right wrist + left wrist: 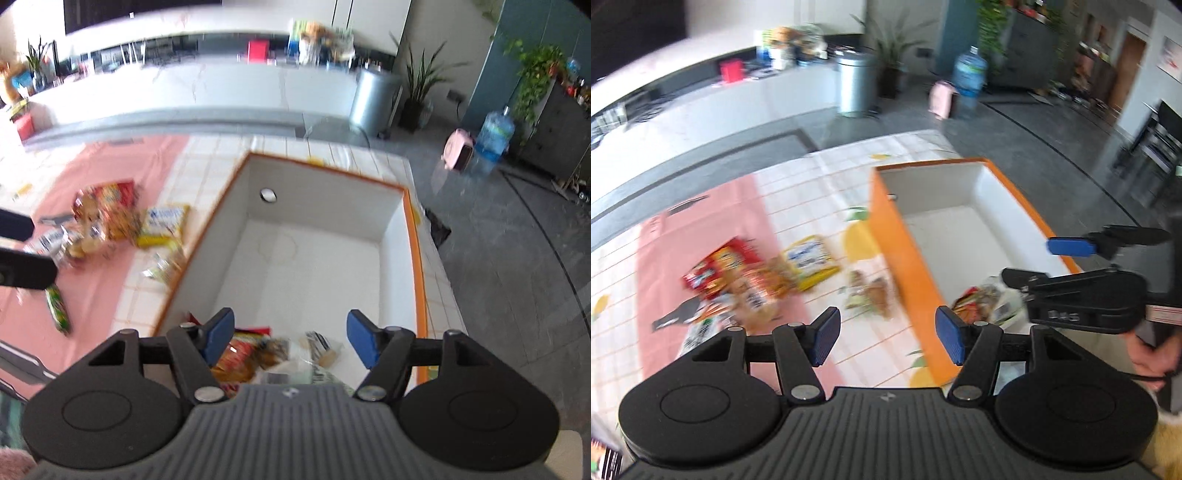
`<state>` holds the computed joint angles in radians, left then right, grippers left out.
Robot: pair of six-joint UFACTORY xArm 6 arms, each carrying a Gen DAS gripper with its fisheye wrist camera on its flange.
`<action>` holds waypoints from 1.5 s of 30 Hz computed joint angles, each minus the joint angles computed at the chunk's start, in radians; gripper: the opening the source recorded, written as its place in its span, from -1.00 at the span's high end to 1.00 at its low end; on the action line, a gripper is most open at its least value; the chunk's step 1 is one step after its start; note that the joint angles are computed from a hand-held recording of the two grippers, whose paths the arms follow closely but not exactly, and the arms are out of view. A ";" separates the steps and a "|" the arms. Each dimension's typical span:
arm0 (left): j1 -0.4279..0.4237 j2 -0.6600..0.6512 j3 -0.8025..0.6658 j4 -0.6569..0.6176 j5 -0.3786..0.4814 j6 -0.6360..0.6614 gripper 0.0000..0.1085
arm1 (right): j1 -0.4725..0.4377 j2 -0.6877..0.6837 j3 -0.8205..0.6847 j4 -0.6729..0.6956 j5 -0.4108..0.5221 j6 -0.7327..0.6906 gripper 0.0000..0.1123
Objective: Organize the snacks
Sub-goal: 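Open the left gripper over the box while the right gripper releases the white bag inside, then grasp the green sausage stick with the right gripper while the left gripper approaches the pile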
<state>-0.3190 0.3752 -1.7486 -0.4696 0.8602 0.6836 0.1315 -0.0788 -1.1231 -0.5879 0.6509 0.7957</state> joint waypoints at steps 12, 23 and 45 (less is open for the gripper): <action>0.106 -0.079 0.150 0.015 -0.056 -0.066 -0.29 | 0.181 0.030 -0.028 -0.263 -0.051 0.402 -0.16; 0.193 -0.053 0.153 0.015 -0.001 -0.061 -0.28 | 0.261 0.199 -0.124 -0.201 -0.120 0.306 -0.13; 0.279 0.133 -0.069 -0.027 0.052 -0.175 -0.28 | 0.292 0.565 -0.448 0.211 -0.102 -0.219 -0.03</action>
<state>-0.0402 0.5086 -1.8173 -0.4965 0.9121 0.5087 0.4231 0.4866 -1.5709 -0.3773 0.5489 0.5763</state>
